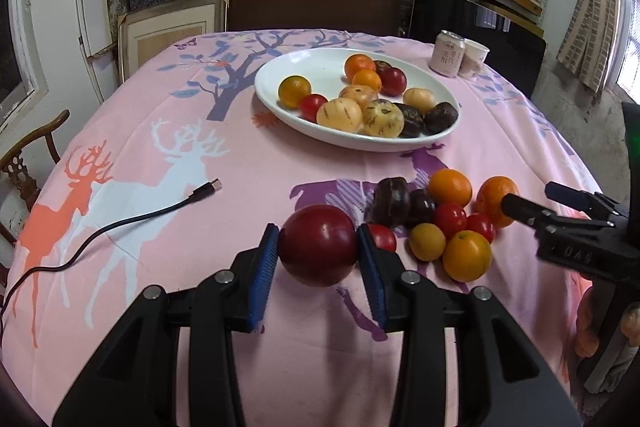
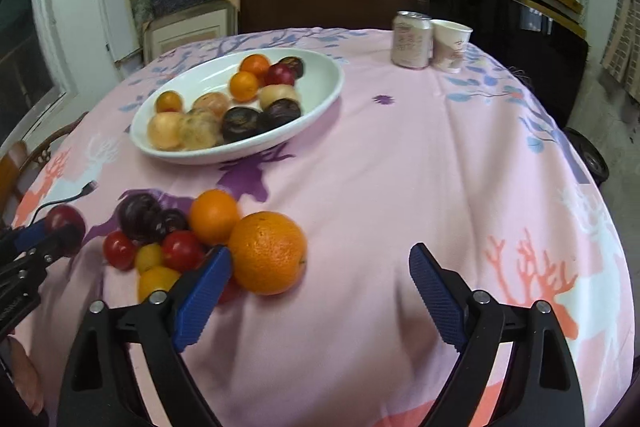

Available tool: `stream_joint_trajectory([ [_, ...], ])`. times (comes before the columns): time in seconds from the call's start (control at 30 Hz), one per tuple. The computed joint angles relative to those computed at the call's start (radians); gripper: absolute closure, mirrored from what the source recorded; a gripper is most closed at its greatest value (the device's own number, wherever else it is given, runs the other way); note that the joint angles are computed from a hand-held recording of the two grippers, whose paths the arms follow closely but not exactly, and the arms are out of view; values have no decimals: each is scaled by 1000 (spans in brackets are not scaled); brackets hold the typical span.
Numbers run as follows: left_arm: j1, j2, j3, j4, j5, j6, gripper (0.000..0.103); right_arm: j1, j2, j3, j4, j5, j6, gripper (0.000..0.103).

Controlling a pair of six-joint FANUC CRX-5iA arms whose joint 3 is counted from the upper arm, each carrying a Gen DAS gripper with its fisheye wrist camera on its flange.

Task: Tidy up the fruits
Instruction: 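Grasp the large red tomato with the left tool while right tool grasps an orange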

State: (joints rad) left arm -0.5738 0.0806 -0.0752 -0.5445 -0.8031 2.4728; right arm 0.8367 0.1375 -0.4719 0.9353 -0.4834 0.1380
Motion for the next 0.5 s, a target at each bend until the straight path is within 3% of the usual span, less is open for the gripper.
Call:
stream_joint_trajectory([
  [0.1, 1, -7, -4, -5, -1, 16, 64, -48, -46, -69, 143, -13, -242, 11],
  [0.17, 3, -11, -9, -6, 3, 21, 64, -92, -81, -111, 200, 82, -309, 11],
  [0.23, 2, -11, -8, -10, 0, 25, 64, -82, -74, -104, 184, 90, -262, 11],
  [0.33, -7, -6, 2, -29, -19, 39, 64, -16, -20, -53, 156, -41, -142, 11],
  [0.5, -6, -6, 2, -33, -27, 49, 64, 3, -7, -56, 188, -96, -153, 11],
])
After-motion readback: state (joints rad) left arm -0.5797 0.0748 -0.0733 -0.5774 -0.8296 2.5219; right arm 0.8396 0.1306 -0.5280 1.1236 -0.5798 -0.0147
